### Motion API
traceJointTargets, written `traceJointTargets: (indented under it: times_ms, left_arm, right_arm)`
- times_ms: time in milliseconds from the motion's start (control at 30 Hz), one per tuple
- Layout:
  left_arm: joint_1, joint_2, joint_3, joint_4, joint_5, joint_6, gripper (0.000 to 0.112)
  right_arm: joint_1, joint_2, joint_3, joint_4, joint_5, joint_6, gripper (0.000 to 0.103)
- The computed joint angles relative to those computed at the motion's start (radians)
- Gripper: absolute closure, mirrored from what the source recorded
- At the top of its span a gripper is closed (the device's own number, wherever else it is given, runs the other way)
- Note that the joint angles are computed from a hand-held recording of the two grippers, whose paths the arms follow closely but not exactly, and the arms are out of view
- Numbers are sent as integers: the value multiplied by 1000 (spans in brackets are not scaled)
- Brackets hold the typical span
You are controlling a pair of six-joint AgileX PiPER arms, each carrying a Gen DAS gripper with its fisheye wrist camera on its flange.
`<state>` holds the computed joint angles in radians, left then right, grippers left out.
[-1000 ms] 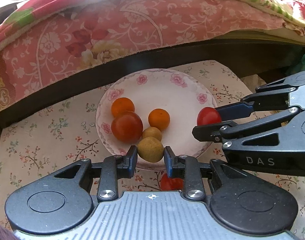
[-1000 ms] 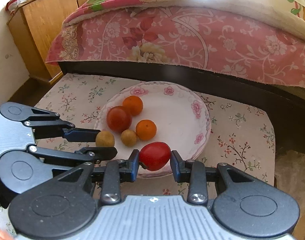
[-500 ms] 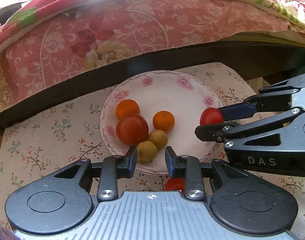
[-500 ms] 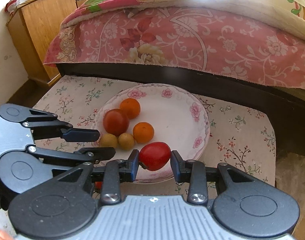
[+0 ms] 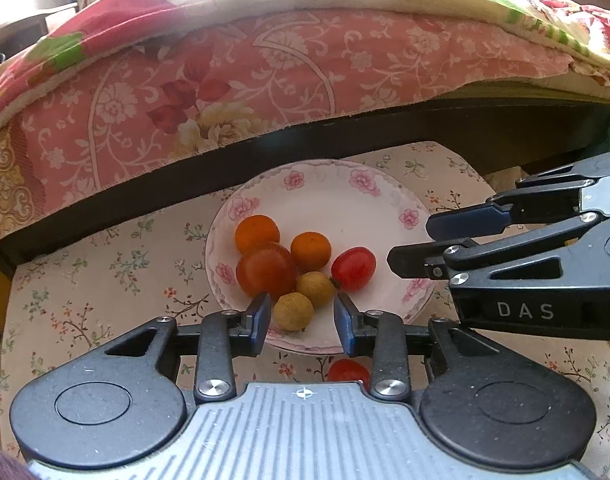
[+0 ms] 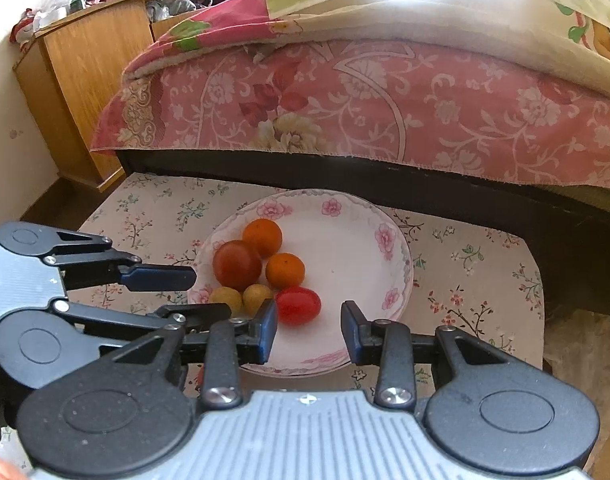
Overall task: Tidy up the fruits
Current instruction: 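Open both grippers to drop the tomato and brown fruit onto the plate, then move both grippers back toward the remaining fruits on the tablecloth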
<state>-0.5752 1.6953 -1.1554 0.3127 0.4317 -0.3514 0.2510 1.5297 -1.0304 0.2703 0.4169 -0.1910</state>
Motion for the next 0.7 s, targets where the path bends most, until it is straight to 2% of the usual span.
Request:
traceJointTargets:
  times_ms: [133, 300, 700]
  left_arm:
    - [-11, -17, 15, 4, -3, 0, 66]
    - [-31, -46, 48, 36, 6, -28, 66]
    - [-50, -109, 104, 85, 20, -83, 62]
  right_arm:
    - [-2, -18, 12, 14, 4, -10, 65]
    - [28, -38, 30, -72, 5, 66, 65]
    - [58, -107, 109, -97, 18, 99, 65]
